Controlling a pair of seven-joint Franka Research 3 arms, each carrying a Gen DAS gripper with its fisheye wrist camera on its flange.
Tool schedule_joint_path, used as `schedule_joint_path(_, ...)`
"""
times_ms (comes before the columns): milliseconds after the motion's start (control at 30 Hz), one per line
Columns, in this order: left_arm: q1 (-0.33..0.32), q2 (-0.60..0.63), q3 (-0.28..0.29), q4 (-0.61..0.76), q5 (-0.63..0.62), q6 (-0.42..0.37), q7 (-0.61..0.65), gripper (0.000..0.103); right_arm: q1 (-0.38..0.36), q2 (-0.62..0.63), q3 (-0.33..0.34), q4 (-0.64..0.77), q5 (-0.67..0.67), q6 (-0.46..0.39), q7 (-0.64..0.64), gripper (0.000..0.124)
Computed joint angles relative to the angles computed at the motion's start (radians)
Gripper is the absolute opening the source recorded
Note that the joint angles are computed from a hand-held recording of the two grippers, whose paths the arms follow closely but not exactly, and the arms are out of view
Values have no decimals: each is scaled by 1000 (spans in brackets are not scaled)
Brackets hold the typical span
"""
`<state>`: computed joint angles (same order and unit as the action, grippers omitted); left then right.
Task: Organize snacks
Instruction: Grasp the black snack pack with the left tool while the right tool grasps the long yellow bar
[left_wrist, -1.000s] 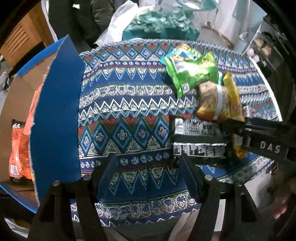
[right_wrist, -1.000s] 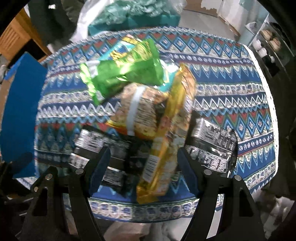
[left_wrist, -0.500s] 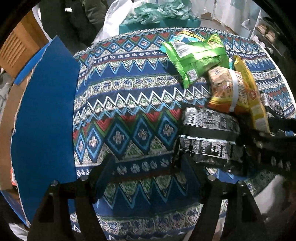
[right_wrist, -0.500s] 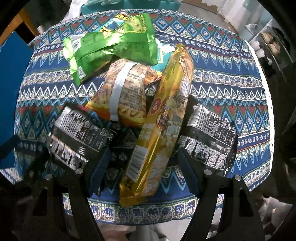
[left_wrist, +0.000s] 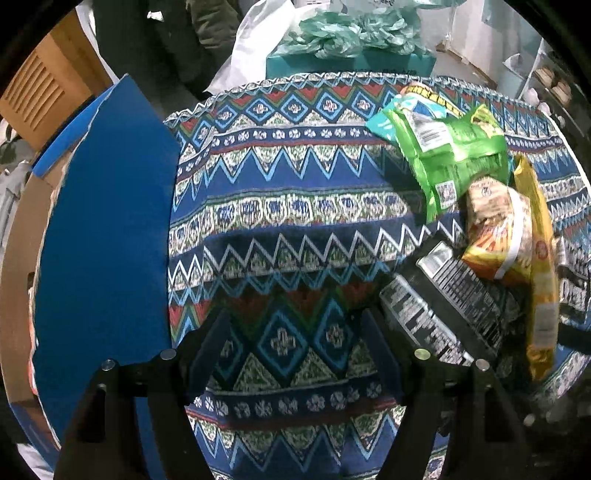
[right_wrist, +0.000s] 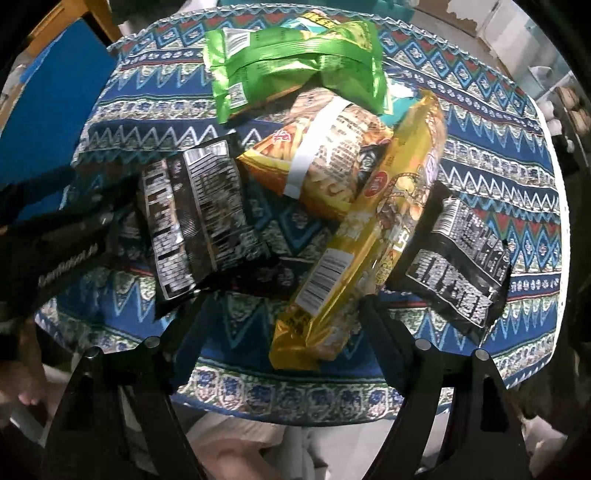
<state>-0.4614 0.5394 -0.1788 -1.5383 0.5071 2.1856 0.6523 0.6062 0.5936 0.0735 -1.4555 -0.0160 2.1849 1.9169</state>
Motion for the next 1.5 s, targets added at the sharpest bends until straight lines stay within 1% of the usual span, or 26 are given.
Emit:
schedule_joint_path(67,6,-2,-3,6,-14,-1,2,75,-9,4,1,19,12,-9,-2,81)
schedule_joint_path(100,9,-5,-4,4,-20,3,-2,75,-14,-12,-3,2,17,1,5,81)
schedule_joint_path(133,15,-12,-7,-2,-32,12,-6,75,-17,-29,-11,-18,18,17,29,81)
schedule_joint_path(200,22,-17,-13,-3,-56,16,-11,79,-29,-48,-20,-46,24,48,67,81)
schedule_joint_path(267,34,-20,-26,-8,-98,29,-17,80,-49,-62,-25,-73,44,87,110,81)
schedule_joint_path(367,54,-18,-49,-6,-183,49,-23,80,-87,-63,-18,-97,100,156,154,81)
schedule_joint_path(433,54,-21,-51,-16,-210,74,-47,80,-109,-54,-7,-102,141,196,165,81)
schedule_joint_path(500,43,-10,-43,1,-211,74,-74,80,-121,-40,1,-101,170,229,169,81)
schedule_joint_path(600,34,23,-43,48,-220,50,-78,80,-124,3,1,-51,176,216,162,81)
schedule_joint_path(700,25,67,-45,109,-234,18,-75,80,-119,10,-5,-52,164,226,144,79)
schedule_joint_path(733,18,88,-43,142,-236,-2,-71,80,-112,16,-9,-36,151,210,144,74)
schedule_joint_path(767,12,102,-41,164,-234,-13,-68,80,-101,43,-15,14,135,182,150,70)
schedule_joint_path(800,3,117,-38,188,-229,-30,-65,80,-92,49,-24,29,116,162,152,59)
schedule_joint_path(833,-4,128,-34,207,-227,-43,-66,80,-89,55,-30,36,103,151,152,54)
schedule_joint_path(900,-16,154,-27,247,-226,-59,-78,80,-96,52,-24,32,102,148,132,48)
schedule_joint_path(1033,-37,211,-22,337,-233,-105,-89,80,-94,25,-42,0,64,135,115,43)
schedule_joint_path(1100,-55,251,-15,403,-227,-150,-84,80,-91,15,-54,-11,39,121,123,42)
schedule_joint_path(1133,-66,270,-9,437,-222,-172,-86,81,-95,3,-55,-27,35,123,124,42)
schedule_joint_path(1167,-75,282,-4,455,-217,-179,-88,84,-100,-5,-54,-36,34,122,124,42)
schedule_joint_path(1200,-83,297,0,477,-211,-186,-88,86,-108,-19,-51,-57,38,128,119,42)
schedule_joint_path(1233,-91,310,4,499,-207,-198,-87,87,-120,-29,-44,-73,52,143,114,42)
schedule_joint_path(1300,-111,340,16,547,-195,-227,-83,87,-155,-52,-14,-119,119,203,92,42)
schedule_joint_path(1333,-110,332,17,532,-190,-225,-80,87,-175,-60,2,-136,160,222,72,42)
schedule_joint_path(1400,-122,335,20,536,-178,-227,-76,87,-192,-66,16,-149,208,235,51,42)
schedule_joint_path(1467,-132,369,22,589,-173,-242,-58,87,-202,-58,25,-146,247,237,39,42)
schedule_joint_path(1500,-134,369,22,587,-171,-236,-46,87,-209,-52,32,-145,270,237,29,42)
